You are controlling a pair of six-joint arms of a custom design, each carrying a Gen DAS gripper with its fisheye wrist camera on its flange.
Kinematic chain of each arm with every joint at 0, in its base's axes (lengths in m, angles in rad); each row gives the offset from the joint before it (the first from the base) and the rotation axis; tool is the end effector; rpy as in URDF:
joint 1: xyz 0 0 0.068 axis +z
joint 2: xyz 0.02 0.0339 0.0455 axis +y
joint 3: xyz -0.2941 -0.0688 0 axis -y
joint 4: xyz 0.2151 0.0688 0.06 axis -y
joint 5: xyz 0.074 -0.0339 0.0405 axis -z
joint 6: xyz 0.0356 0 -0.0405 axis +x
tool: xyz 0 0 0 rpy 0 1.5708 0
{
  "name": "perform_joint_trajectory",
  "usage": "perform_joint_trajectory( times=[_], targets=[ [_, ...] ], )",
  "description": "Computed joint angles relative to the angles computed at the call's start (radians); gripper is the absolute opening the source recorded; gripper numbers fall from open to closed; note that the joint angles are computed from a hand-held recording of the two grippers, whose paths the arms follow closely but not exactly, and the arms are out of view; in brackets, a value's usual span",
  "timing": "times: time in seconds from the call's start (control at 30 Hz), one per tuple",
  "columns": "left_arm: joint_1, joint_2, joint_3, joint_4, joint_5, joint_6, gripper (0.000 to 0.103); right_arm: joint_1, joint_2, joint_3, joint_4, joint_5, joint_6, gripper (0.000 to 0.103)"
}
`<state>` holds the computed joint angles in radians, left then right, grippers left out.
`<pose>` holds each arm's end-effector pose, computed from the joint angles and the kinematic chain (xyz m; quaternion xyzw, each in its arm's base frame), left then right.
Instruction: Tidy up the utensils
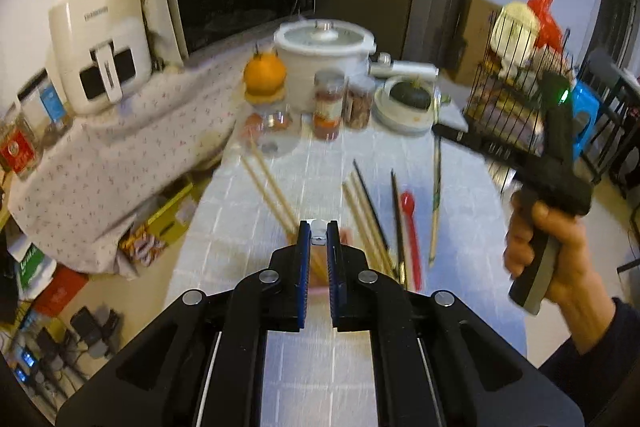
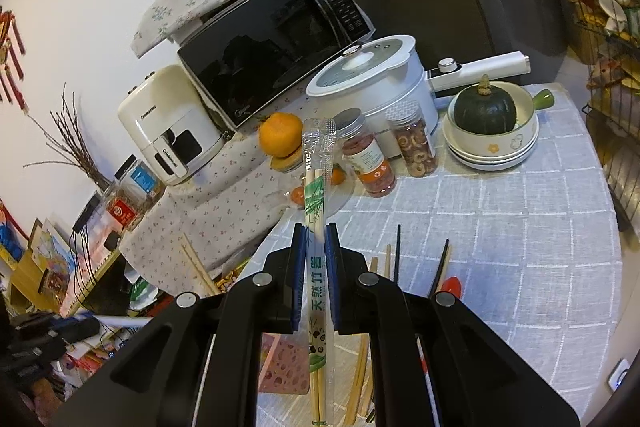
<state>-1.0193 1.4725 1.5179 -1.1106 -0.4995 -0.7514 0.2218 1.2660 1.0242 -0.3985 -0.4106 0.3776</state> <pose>0.1478 -0.2076 0.3838 0.0640 0.9380 -0.0361 0.3387 0.2315 0.0668 0.3371 -0.0231 0.8794 0.3037 0.3659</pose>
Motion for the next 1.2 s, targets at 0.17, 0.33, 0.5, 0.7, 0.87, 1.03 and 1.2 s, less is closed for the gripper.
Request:
perform_joint_trajectory(
  times=[0.17,0.33,0.5,0.7,0.87,1.03,1.2],
  targets=[
    [0.020,0.019,-0.047,0.009,0.059,0.026,0.007,0.017,-0.007,0.000,-0.003,0.012,0.002,0.010],
    [0.044,0.024,-0.078,0.024,0.089,0.055,0.008,0.014,-0.005,0.000,-0.004,0.011,0.003,0.010],
    [0.038,0.018,-0.078,0.039,0.105,0.083,0.008,0.009,0.003,-0.005,0.008,0.000,0.012,0.010],
    [0.090,0.111,-0.038,0.070,0.142,0.145,0.008,0.045,0.013,-0.011,0.013,0.026,0.004,0.010],
    [0.152,0.215,-0.025,0.133,0.169,0.204,0.010,0.049,0.010,-0.018,0.018,0.031,0.001,0.010],
    [0.199,0.187,-0.061,0.215,0.121,0.162,0.020,0.043,0.006,-0.036,0.051,0.012,0.022,0.010],
    [0.204,0.102,-0.094,0.245,0.034,0.075,0.037,0.074,-0.003,-0.075,0.147,0.009,0.093,0.010]
  ],
)
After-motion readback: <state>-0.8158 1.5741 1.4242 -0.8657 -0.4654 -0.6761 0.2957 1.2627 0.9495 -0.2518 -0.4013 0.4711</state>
